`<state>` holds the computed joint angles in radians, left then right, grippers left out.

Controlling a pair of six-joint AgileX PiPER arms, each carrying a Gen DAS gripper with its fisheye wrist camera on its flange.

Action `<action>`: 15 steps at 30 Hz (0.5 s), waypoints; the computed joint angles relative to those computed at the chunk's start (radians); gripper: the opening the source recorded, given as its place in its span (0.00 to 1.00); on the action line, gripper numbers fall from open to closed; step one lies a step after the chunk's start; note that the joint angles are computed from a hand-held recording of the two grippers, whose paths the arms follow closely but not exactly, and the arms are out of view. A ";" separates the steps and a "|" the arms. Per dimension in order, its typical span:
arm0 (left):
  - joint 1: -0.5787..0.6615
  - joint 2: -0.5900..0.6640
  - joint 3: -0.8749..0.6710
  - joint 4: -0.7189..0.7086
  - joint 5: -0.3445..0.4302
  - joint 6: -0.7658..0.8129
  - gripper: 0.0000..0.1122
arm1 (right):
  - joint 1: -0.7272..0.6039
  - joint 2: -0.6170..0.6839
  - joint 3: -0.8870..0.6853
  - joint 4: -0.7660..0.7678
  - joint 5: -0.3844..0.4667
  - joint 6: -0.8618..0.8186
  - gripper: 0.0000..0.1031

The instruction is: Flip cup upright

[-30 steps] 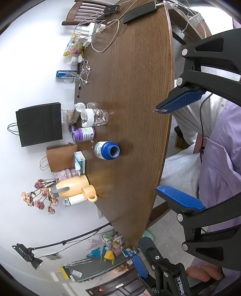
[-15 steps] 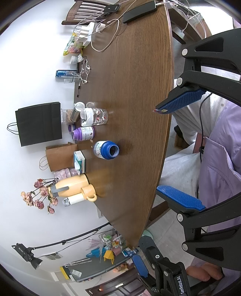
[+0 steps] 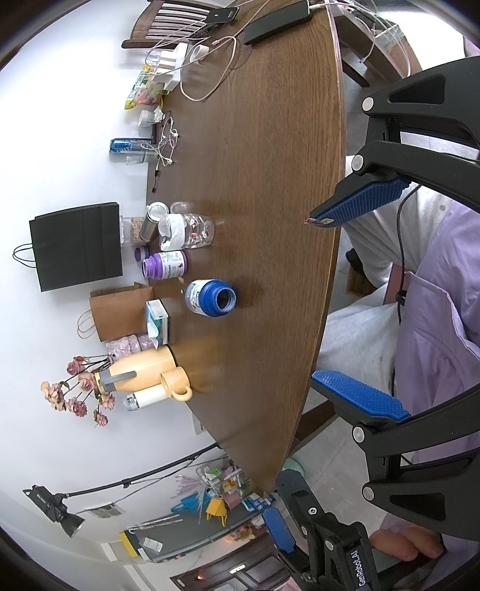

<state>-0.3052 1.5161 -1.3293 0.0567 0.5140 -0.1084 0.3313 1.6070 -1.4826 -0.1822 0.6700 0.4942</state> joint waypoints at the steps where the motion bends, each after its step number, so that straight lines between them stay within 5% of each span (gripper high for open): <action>1: 0.000 0.000 0.001 0.000 0.000 0.000 0.92 | 0.002 -0.003 0.004 -0.005 -0.002 0.004 0.81; 15: 0.000 0.001 -0.003 0.000 0.004 0.000 0.92 | -0.010 -0.010 0.014 0.016 -0.012 -0.021 0.81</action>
<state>-0.3052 1.5173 -1.3325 0.0570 0.5180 -0.1081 0.3212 1.5974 -1.4690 -0.1663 0.6579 0.4734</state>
